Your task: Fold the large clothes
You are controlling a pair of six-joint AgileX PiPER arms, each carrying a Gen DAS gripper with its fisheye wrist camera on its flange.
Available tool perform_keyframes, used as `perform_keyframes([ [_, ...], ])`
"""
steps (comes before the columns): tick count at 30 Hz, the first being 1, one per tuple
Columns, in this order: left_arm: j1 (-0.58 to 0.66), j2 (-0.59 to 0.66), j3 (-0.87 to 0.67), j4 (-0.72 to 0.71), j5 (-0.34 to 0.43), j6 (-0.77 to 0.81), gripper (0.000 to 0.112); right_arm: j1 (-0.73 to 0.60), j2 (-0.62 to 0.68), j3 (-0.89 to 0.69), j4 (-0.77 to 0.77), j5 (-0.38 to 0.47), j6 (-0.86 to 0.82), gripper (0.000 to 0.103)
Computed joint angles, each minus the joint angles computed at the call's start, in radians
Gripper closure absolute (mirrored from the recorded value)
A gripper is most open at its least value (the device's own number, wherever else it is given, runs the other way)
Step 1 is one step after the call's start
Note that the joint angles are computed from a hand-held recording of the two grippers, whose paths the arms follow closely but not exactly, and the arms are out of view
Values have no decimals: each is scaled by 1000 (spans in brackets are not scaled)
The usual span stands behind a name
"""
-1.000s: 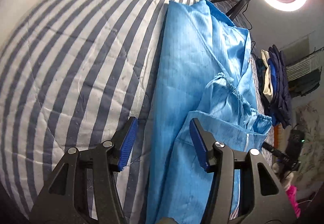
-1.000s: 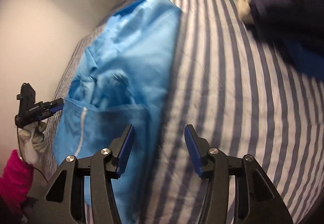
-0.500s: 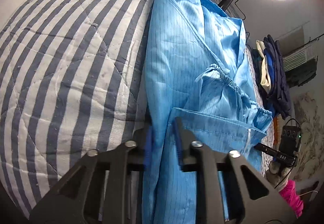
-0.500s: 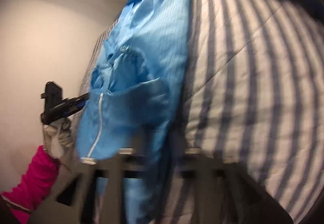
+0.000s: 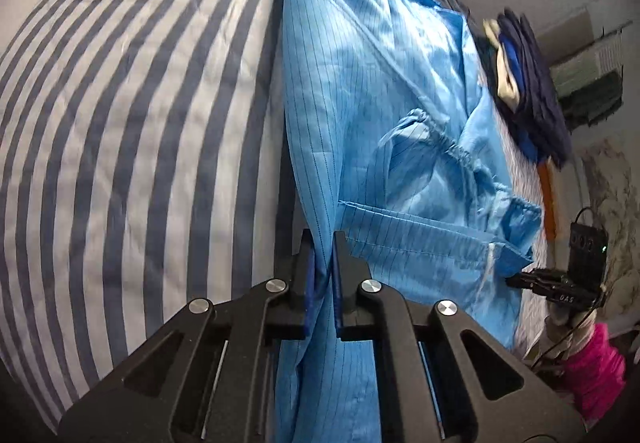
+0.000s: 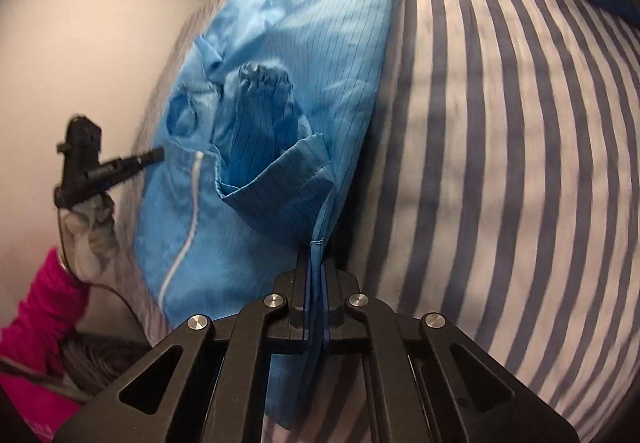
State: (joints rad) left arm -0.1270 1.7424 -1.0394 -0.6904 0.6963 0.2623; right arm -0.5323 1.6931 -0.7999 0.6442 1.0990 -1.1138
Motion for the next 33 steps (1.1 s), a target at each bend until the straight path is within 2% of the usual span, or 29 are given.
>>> perform_keyframes([
  [2, -4, -24, 22, 8, -6, 10, 107, 4, -44, 34, -26, -13, -27, 99],
  [3, -4, -29, 20, 22, -1, 1, 102, 6, -69, 41, -34, -16, -41, 98],
  [4, 2, -28, 6, 40, 20, -13, 100, 10, -84, 37, -41, -13, -40, 94],
  [7, 41, -50, -29, 42, 54, 3, 98, -23, -145, -8, -57, 24, -45, 94],
  [10, 58, -47, -117, 62, 69, 8, 98, -63, -192, -71, -50, 63, -74, 94],
  [13, 47, 27, -294, 95, 101, -2, 98, -45, -177, -174, 23, 67, -63, 94],
  [14, 30, 76, -383, 140, 117, -28, 98, -16, -150, -224, 57, 66, -48, 94],
  [17, -2, 238, -624, 240, 140, -102, 98, 131, -45, -358, 114, -24, 21, 94],
  [21, 4, 514, -988, 259, 260, -181, 98, 302, 134, -530, 138, -151, 165, 94],
  [25, -15, 715, -1259, 316, 351, -240, 98, 415, 355, -746, 131, -197, 288, 94],
  [27, -38, 813, -1394, 412, 393, -303, 98, 452, 439, -825, 90, -196, 338, 94],
  [30, -52, 834, -1400, 457, 342, -326, 98, 499, 538, -899, -11, -220, 431, 94],
  [33, -49, 855, -1468, 458, 393, -320, 98, 495, 580, -944, -20, -198, 445, 94],
])
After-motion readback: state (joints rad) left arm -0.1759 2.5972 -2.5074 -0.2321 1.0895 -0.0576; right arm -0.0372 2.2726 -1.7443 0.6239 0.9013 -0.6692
